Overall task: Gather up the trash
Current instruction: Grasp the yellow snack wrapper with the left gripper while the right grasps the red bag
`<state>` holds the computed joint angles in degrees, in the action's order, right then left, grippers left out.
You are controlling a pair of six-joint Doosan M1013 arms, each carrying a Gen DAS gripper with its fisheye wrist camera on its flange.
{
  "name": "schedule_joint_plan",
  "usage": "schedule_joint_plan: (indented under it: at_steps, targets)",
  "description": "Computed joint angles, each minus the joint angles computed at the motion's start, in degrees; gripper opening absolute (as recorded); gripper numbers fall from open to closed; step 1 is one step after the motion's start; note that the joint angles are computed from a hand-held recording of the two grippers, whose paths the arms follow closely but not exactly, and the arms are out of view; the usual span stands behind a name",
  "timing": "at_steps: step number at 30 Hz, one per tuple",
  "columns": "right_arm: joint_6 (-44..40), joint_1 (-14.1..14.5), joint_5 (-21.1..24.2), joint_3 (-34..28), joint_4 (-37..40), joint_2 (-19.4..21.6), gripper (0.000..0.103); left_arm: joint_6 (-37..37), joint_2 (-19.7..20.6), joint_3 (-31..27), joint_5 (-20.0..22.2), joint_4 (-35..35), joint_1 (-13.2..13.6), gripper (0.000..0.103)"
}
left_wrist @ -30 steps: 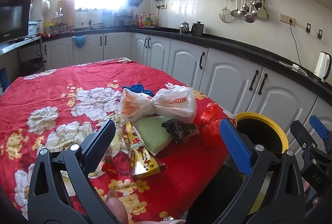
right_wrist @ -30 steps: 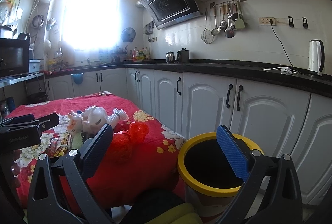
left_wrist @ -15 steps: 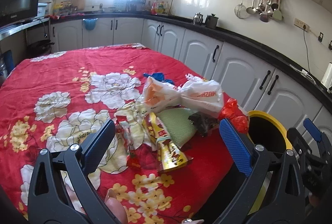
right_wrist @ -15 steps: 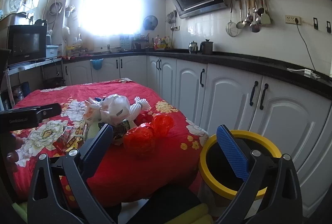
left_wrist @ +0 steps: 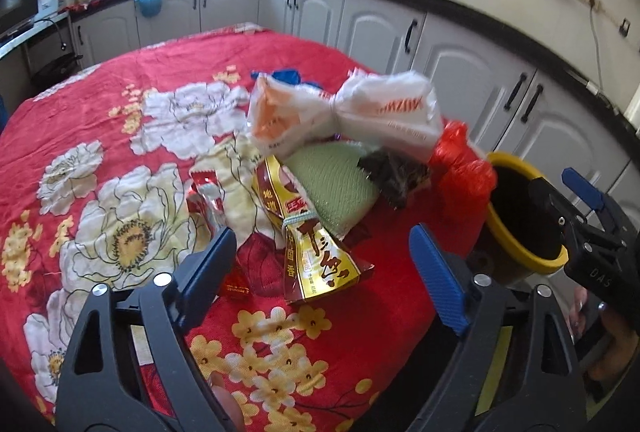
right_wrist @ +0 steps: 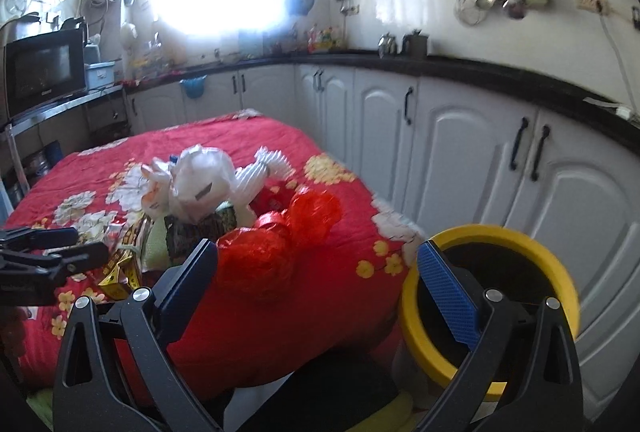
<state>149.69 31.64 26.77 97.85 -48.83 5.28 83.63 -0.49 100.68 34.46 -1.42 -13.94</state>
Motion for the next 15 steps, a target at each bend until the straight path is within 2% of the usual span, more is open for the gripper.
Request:
schedule_joint_plan:
  at_steps: [5,8,9,15]
  targets:
    - [-11.0,-1.23,-2.61,-0.94,11.35,1.41,0.097,-0.73,1.36,-1.24,2.96,0.42,0.07,0.077]
    - [-17.81,-2.04,-3.87,-1.49,19.48,2.07,0.096,-0.07,2.01,-1.81,4.33,-0.01,0.12,0.062]
    - [-20.08,-2.33,-3.91,-1.8,22.3,2.31,0.095,0.07,2.23,-1.96,5.06,-0.32,0.15,0.061]
    - [-36.53,-4.07,-3.49,-3.99,41.13,4.32,0.072,-1.14,3.3,-2.56,8.13,0.44,-0.02,0.058]
